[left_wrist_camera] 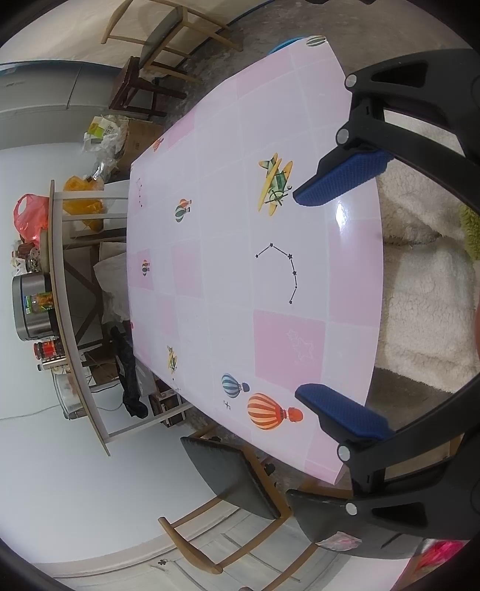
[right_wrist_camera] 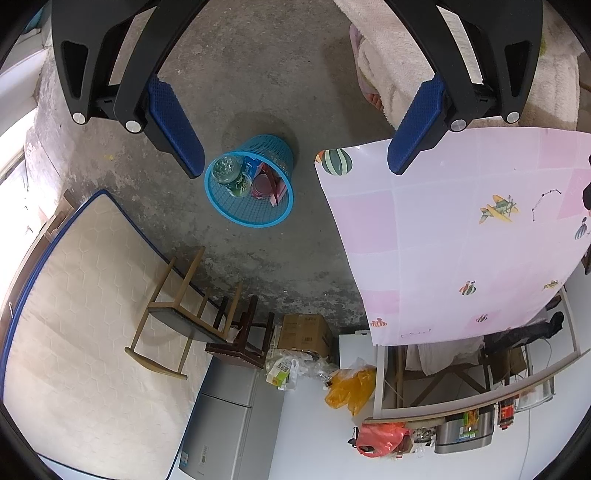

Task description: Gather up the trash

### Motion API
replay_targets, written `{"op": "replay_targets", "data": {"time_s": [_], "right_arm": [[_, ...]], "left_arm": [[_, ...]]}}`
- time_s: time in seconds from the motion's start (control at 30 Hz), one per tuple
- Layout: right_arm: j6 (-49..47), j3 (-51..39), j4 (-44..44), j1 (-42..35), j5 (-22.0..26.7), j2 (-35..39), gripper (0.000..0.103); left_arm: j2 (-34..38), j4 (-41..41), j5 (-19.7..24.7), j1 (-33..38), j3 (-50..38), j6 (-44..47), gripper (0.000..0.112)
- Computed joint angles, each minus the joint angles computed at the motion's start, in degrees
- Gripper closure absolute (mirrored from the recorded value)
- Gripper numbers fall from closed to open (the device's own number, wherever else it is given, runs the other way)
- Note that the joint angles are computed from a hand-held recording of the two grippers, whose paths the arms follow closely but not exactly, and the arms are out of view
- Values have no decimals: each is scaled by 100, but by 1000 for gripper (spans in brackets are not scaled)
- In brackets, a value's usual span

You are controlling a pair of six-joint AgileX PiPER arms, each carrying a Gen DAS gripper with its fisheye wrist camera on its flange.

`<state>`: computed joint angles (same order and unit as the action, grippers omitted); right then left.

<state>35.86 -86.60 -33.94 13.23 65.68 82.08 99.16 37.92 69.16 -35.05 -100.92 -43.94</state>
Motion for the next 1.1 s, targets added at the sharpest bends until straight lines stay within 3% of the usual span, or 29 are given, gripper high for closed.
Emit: {"op": "replay_targets", "data": {"time_s": [1.1], "right_arm": [[43,-74,-25,61,51,25,7]], "left_arm": [[-16,3,-9,8,35,-5,19]]}}
